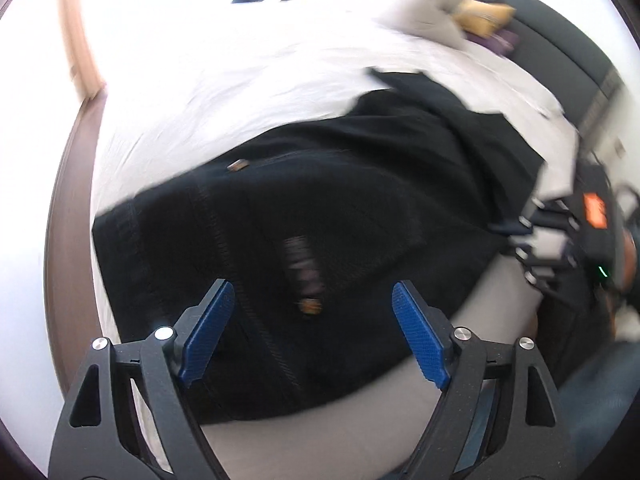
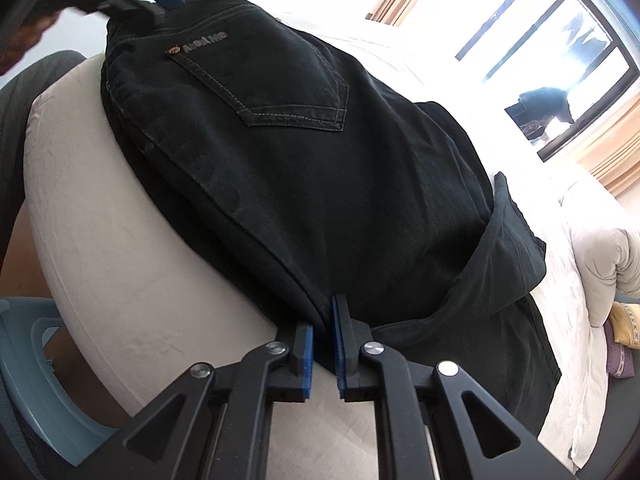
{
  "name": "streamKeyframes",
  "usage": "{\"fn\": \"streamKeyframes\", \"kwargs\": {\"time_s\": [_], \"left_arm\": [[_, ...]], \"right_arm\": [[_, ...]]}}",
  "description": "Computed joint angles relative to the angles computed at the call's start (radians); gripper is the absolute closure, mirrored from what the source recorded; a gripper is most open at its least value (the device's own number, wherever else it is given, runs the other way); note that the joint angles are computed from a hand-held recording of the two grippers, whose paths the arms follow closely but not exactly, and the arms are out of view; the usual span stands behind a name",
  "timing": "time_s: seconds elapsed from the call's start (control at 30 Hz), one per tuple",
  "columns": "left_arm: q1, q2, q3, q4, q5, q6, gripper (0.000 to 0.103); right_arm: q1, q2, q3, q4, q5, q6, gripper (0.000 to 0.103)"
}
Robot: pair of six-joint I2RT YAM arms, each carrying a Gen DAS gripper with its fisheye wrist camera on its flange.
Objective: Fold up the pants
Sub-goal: 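Open both tools and release the folded jeans onto the bed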
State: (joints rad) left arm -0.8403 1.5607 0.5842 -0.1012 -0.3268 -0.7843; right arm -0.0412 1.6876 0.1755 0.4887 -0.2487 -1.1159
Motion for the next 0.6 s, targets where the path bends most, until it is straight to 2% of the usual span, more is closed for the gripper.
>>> {"fn": "streamKeyframes", "kwargs": {"time_s": [0.03,0.07,0.13,0.27,0.33,0.4,0.47,0.53,0.6], "left_arm": [[0.041,0.029,-0.009,0.021,0.017,-0.008,0.037],[0.088,0.077,-0.011,0.041,0.047,-0.007,0.042],[0.144,0.143,-0.041,0.144,0.097,0.031,0.04],[0.109,0.204,0.062,0.027,0.019,0.044,0.039],[0.127,0.189,0.047,0.047,0.033,0.045,0.039],[0.123,0.171,0.06,0.007,0.032,0.04,0.039],[0.07,0.185,0.175,-0.167,-0.038,0.012,0.04],[0.025,0.163,0.255,-0.206,-0.086,0.021,0.04],[0.023,0.17,0.332,-0.189,-0.084,0.058,0.04]], "right_arm": [[-0.002,0.0,0.0,-0.003,-0.003,0.004,0.092],[-0.003,0.002,0.003,-0.006,-0.005,0.011,0.092],[-0.005,0.015,0.01,-0.005,-0.008,0.013,0.092],[-0.03,0.01,0.012,-0.019,-0.029,-0.005,0.09],[-0.065,0.004,0.022,-0.055,-0.058,-0.019,0.088],[-0.098,-0.014,0.041,-0.115,-0.082,-0.032,0.086],[-0.117,-0.049,0.052,-0.181,-0.089,-0.042,0.081],[-0.136,-0.075,0.078,-0.27,-0.104,-0.05,0.068],[-0.149,-0.09,0.109,-0.353,-0.134,-0.043,0.054]]}}
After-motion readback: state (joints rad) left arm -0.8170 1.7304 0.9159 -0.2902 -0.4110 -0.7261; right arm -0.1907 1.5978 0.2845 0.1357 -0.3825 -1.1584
